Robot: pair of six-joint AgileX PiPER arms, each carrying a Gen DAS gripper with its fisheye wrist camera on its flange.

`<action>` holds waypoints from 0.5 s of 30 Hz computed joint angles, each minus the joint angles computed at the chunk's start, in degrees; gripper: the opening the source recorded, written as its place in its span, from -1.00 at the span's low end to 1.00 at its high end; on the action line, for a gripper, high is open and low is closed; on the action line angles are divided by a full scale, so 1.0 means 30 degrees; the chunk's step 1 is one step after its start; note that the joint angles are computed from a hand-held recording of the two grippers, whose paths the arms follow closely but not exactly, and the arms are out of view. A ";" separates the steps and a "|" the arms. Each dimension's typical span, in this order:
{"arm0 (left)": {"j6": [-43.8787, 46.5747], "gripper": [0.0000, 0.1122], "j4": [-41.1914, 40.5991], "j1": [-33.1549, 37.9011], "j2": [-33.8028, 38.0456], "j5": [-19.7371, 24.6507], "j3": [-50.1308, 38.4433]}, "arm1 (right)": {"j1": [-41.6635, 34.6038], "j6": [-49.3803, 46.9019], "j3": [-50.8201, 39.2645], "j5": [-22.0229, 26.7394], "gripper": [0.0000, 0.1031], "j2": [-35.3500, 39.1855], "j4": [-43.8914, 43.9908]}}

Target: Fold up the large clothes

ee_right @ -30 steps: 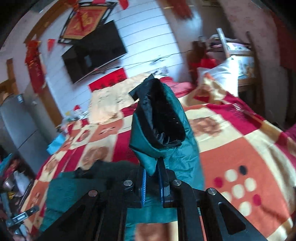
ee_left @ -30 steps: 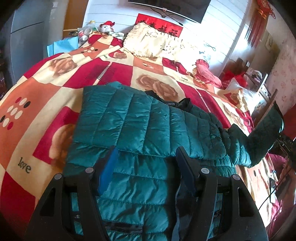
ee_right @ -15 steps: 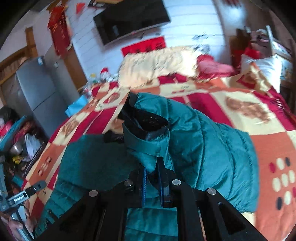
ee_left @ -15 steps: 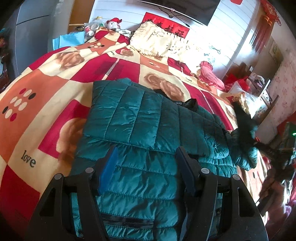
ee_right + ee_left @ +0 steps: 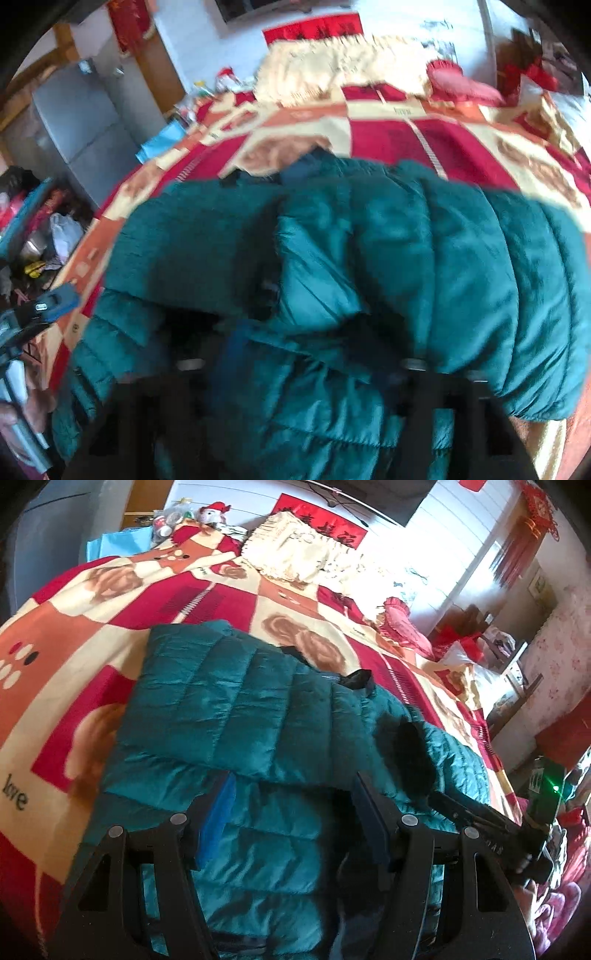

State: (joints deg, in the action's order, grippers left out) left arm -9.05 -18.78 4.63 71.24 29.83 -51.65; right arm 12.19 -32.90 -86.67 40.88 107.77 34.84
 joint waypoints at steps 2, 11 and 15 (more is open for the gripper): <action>0.0133 0.15 -0.0427 -0.0306 0.0391 0.0010 -0.0406 | 0.0305 0.0223 0.0318 -0.0652 0.35 -0.0520 -0.0677; 0.1158 0.28 -0.1412 -0.2933 0.3704 0.0007 -0.3428 | -0.1046 0.0144 0.3215 -0.2276 0.37 -0.3046 0.2794; 0.1844 0.32 -0.2683 -0.4041 0.6001 0.0271 -0.5487 | -0.1393 0.5100 0.3957 -0.3484 0.38 -0.4075 -0.1454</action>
State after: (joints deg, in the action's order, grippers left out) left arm -3.52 -26.83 -7.49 89.24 30.64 -68.11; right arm 8.01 -17.60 -74.80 30.42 95.55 30.48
